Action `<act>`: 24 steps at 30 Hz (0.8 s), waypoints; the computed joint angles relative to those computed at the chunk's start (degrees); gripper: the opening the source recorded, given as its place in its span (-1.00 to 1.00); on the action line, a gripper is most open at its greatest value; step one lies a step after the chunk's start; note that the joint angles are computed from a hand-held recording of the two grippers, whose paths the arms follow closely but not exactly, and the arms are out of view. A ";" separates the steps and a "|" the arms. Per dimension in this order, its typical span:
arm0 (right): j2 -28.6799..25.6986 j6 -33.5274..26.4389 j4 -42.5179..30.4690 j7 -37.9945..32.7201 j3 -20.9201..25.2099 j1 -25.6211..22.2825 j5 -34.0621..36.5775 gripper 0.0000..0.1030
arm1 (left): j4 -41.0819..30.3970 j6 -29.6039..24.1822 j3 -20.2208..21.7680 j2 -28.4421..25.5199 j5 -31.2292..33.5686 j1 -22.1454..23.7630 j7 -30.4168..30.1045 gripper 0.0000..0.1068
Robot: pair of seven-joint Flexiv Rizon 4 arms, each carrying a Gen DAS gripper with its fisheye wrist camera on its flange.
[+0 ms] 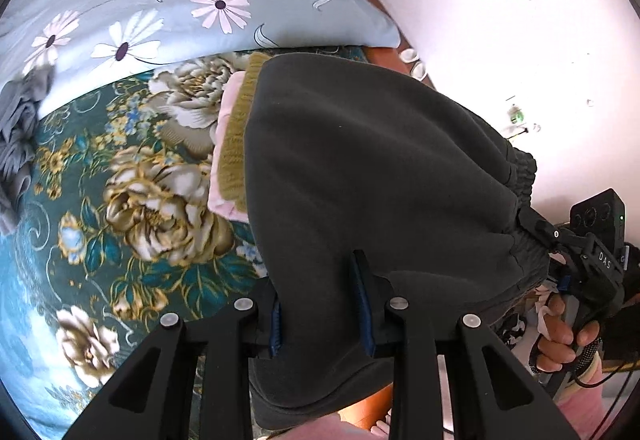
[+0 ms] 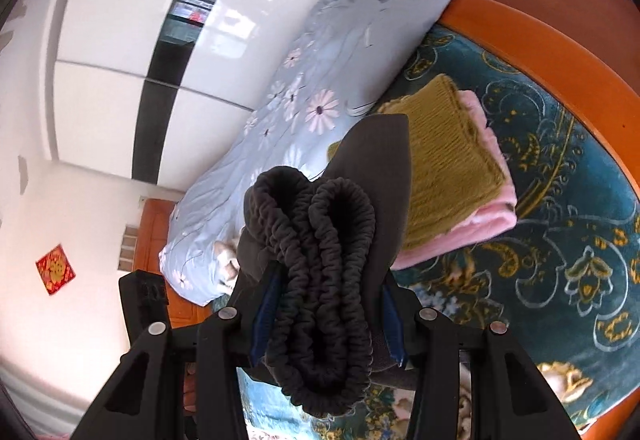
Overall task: Fold clothes
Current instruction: 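Lower the sweatpants onto the olive-and-pink stack with both grippers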
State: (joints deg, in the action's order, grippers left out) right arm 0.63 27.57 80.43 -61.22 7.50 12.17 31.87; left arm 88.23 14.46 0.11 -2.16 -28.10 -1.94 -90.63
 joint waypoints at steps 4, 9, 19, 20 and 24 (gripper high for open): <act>-6.00 -2.76 -5.85 -2.65 -1.42 -0.98 0.71 -0.05 | -7.82 -1.60 -1.66 -6.87 3.43 0.19 -1.97 -0.45; -14.07 -3.68 -13.63 -2.95 -0.41 -2.75 -0.23 -0.05 | -17.20 -2.89 -2.65 -14.76 6.86 -0.07 -5.40 -0.45; -21.24 -5.17 -16.00 1.71 2.08 -5.80 -2.88 -0.05 | -31.26 -10.50 -2.53 -26.84 12.96 -1.26 -9.44 -0.43; -21.53 -5.99 -15.57 2.57 2.07 -5.84 -3.57 -0.05 | -31.08 -11.23 -2.39 -27.22 13.02 -1.27 -10.35 -0.43; -21.38 -5.21 -12.63 3.37 2.37 -6.19 -4.44 -0.03 | -26.96 -10.25 -2.20 -25.95 12.30 -0.74 -10.84 -0.43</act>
State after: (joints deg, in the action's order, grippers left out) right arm -20.75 22.37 67.81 -57.85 9.87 5.98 27.43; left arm 61.27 4.21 -2.09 -28.11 -15.80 -2.68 -101.47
